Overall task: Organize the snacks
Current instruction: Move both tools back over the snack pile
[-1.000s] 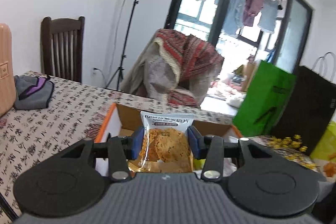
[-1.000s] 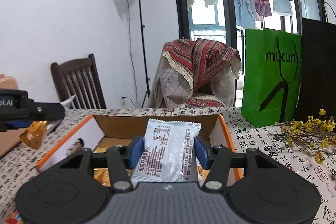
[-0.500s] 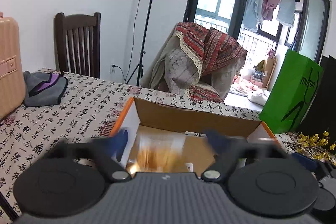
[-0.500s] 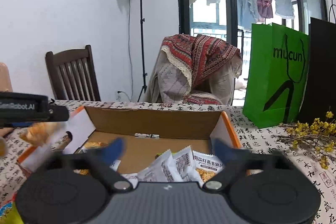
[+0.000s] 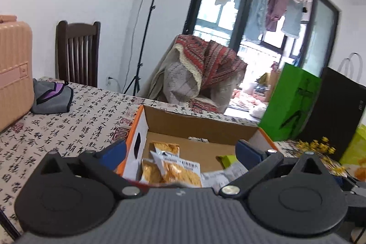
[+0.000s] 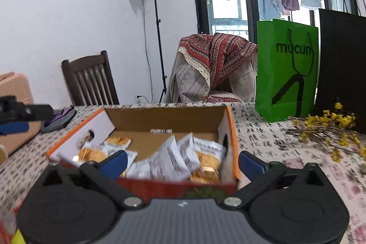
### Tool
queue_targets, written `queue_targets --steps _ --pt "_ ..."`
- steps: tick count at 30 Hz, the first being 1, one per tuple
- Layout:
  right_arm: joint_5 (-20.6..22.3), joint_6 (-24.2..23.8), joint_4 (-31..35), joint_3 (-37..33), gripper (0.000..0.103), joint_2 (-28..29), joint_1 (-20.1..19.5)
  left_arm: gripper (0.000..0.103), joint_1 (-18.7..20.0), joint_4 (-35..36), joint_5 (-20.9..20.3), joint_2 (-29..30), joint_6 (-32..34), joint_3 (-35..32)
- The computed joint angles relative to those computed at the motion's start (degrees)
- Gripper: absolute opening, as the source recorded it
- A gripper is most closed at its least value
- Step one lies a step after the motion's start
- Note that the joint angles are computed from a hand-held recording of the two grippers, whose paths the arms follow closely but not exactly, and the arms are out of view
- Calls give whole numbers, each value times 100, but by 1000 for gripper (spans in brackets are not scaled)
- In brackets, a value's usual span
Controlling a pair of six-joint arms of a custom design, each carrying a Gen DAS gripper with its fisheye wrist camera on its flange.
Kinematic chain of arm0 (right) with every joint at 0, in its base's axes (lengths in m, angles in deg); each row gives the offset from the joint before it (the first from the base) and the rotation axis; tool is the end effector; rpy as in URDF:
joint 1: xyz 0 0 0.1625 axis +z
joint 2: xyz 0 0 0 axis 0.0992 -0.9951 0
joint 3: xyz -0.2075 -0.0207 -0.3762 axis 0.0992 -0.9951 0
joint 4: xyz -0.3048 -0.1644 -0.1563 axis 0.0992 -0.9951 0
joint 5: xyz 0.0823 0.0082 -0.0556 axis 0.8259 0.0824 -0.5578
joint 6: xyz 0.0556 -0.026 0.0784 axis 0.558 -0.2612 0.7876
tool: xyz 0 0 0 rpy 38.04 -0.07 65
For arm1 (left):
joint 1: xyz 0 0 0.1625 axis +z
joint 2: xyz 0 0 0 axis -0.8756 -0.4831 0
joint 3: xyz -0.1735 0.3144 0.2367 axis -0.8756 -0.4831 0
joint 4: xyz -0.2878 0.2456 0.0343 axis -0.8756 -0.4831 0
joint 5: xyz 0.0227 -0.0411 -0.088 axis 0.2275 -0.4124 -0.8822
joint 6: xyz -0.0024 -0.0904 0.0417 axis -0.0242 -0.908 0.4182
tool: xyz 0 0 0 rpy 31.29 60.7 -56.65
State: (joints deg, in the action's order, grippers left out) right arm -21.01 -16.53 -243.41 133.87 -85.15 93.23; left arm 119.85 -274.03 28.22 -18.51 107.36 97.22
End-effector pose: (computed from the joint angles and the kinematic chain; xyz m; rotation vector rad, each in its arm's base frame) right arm 0.2244 -0.5989 0.0042 1.1005 -2.3988 1.1265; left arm -0.0469 -0.4924 0.2452 0.0937 1.9812 -1.5486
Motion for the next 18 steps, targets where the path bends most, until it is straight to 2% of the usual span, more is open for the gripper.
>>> queue_targets --steps 6,9,13,18 --pt "-163 -297 -545 978 103 -381 -230 103 -407 -543 221 -148 -204 1118" --pt "-13 -384 -723 1380 103 -524 -414 103 -563 -819 308 -86 -438 1613" --pt "315 -434 -995 1878 103 -674 -676 103 -729 -1646 546 247 -422 2027" --pt "613 -447 -1211 2038 103 -621 -925 103 -619 -2810 731 812 -311 2202"
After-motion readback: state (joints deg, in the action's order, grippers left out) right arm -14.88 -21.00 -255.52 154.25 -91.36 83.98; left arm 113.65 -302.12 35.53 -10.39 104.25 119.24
